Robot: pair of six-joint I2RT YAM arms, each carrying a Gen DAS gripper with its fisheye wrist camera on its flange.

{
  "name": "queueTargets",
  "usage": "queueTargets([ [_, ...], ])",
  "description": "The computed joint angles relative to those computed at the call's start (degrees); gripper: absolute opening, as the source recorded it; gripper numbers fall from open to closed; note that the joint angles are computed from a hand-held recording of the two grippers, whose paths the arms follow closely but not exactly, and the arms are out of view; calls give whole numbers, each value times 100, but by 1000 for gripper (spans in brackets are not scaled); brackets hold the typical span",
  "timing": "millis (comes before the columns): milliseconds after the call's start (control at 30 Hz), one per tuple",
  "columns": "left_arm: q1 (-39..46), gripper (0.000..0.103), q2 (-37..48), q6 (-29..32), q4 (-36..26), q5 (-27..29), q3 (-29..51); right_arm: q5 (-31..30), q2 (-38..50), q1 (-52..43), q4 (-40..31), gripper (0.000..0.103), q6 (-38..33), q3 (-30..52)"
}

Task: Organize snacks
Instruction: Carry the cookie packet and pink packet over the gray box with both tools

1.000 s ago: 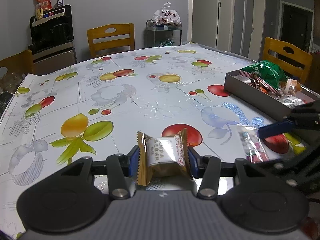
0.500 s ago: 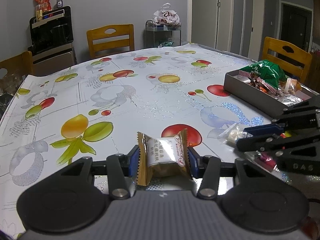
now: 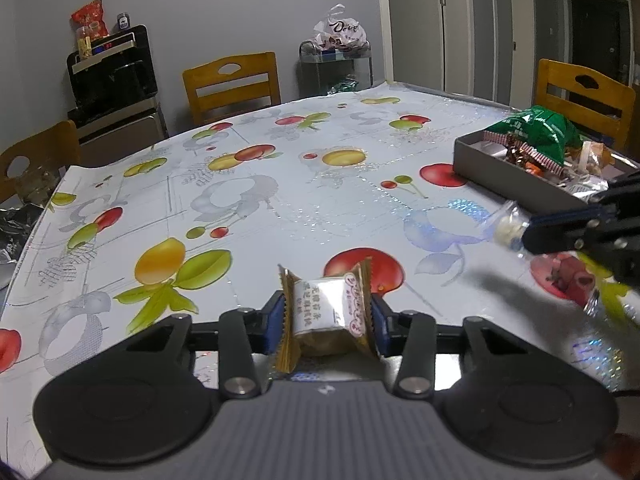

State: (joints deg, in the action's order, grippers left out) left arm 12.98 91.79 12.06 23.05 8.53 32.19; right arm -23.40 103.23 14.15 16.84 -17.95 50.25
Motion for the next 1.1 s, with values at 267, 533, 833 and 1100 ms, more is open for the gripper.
queueTargets([
  [267,-706,37,-295,-228,-355,178,237,-464,-439,-749,159,7,22,-321],
  [533,-2062,37,-185,-286,-727,186,956,-747,-515,-1720,247,7,-23,-399],
  [833,-3123,38,566,-220,-1037,193,1868,-739,-276,-2477,284,7,-82,-336],
  [1100,-3429,39,985,-87,-1099,275,2144,-645,3,-2642,208,7,-102,-222],
])
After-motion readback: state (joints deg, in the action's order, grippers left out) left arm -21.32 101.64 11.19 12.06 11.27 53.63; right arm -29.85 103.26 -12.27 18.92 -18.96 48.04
